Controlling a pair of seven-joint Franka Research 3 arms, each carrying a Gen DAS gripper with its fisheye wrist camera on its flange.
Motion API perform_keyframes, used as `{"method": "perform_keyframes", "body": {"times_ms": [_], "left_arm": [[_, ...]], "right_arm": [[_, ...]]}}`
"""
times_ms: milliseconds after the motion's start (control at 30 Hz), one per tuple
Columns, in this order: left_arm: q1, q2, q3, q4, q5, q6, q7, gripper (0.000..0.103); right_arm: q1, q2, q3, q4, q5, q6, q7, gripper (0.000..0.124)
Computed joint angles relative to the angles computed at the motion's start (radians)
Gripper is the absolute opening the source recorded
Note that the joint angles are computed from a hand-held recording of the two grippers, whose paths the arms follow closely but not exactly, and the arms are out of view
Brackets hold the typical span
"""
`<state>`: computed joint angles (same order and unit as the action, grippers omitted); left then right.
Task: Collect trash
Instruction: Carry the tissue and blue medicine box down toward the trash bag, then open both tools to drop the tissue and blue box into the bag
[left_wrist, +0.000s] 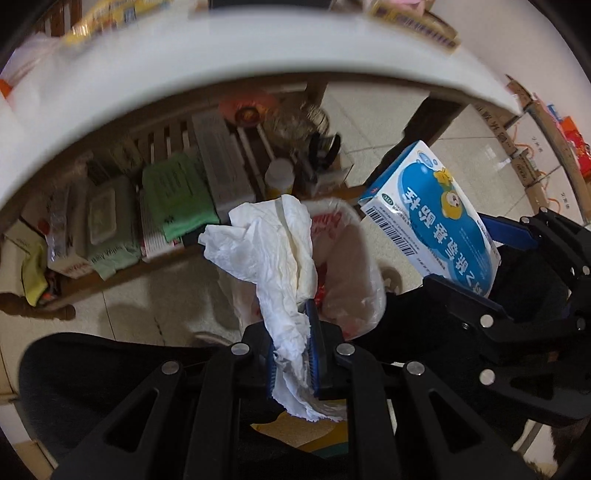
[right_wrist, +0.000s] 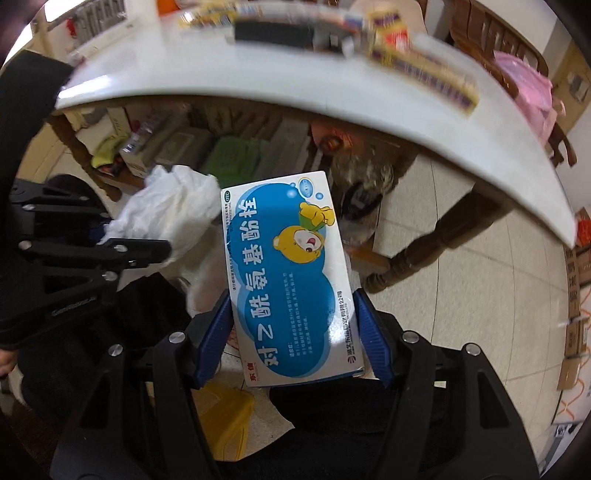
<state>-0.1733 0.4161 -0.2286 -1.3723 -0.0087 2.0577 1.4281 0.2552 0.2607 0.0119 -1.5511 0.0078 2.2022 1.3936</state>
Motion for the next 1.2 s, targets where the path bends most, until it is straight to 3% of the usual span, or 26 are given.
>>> {"method": "perform_keyframes", "body": {"times_ms": [100,333,633,967,1200], "left_arm": [[-0.011,0.058,0.004,0.049,0.013,-0.047,-0.018,0.014],[0.005,0.163,-0.001,0.093,-0.024,-0.036,-0.037,0.014],[-0.009,0.37,0.0,0.365,-0.034,-0.185,-0.072,0.014],[-0.006,0.537,-0.006,0.549,-0.069,-0.29,-0.113,0.014],[-0.031,0.637,0.004,0.694,-0.062,-0.367,-0.118,0.014]], "right_arm": [[0.02,0.035,-0.013,-0.011,-0.06,0.037,0.047,0.063],[0.027,0.134,-0.021,0.035,-0.05,0.05,0.096,0.063],[0.038,0.282,-0.046,0.161,-0.064,-0.019,0.132,0.063],[0.021,0.439,-0.036,0.331,-0.015,-0.146,0.112,0.063],[0.019,0.474,-0.039,0.368,0.005,-0.176,0.121,0.063]]}}
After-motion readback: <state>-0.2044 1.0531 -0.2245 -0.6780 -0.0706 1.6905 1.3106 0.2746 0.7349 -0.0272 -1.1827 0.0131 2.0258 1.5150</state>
